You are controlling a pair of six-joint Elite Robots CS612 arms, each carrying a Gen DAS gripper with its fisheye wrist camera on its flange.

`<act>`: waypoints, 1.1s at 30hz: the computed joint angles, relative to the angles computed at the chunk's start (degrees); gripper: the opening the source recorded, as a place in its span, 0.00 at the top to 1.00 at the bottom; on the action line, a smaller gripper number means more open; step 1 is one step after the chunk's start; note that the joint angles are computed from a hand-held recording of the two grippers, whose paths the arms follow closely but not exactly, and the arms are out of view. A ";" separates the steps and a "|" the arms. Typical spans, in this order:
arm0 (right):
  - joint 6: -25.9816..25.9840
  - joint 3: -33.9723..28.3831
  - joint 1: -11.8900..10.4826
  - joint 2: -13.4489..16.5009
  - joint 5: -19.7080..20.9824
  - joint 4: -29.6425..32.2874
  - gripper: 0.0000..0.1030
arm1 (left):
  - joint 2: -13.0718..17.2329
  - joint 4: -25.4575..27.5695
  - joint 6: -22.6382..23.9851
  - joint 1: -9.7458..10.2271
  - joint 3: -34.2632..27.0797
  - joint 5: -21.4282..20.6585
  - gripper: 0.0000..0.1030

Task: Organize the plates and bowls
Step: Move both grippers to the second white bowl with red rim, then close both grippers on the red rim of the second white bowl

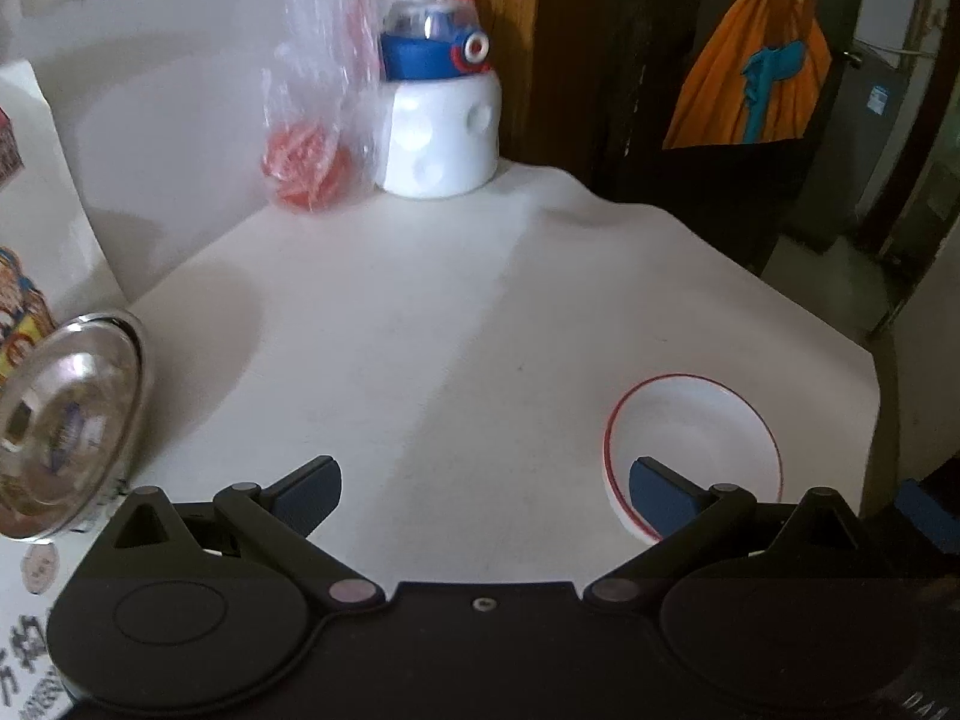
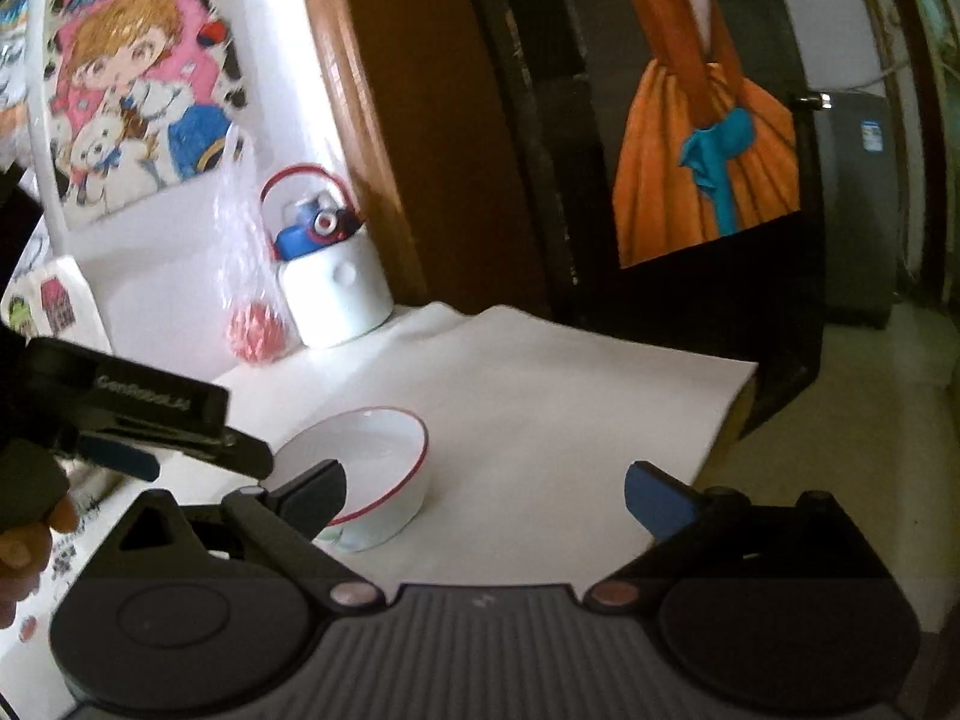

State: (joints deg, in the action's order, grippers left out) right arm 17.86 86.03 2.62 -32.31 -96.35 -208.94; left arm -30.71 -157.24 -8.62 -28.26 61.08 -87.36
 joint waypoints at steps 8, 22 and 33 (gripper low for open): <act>-0.65 -1.71 -0.29 1.11 2.67 0.84 0.16 | 2.05 3.01 -0.09 0.06 -3.13 -1.08 0.09; 5.56 -2.13 -1.27 1.20 10.92 1.52 0.63 | 2.29 3.49 1.54 -0.28 -3.71 -5.35 0.59; 9.01 -1.14 -0.95 0.40 10.14 2.58 0.79 | 1.42 0.66 3.34 -1.01 -1.69 -5.49 0.91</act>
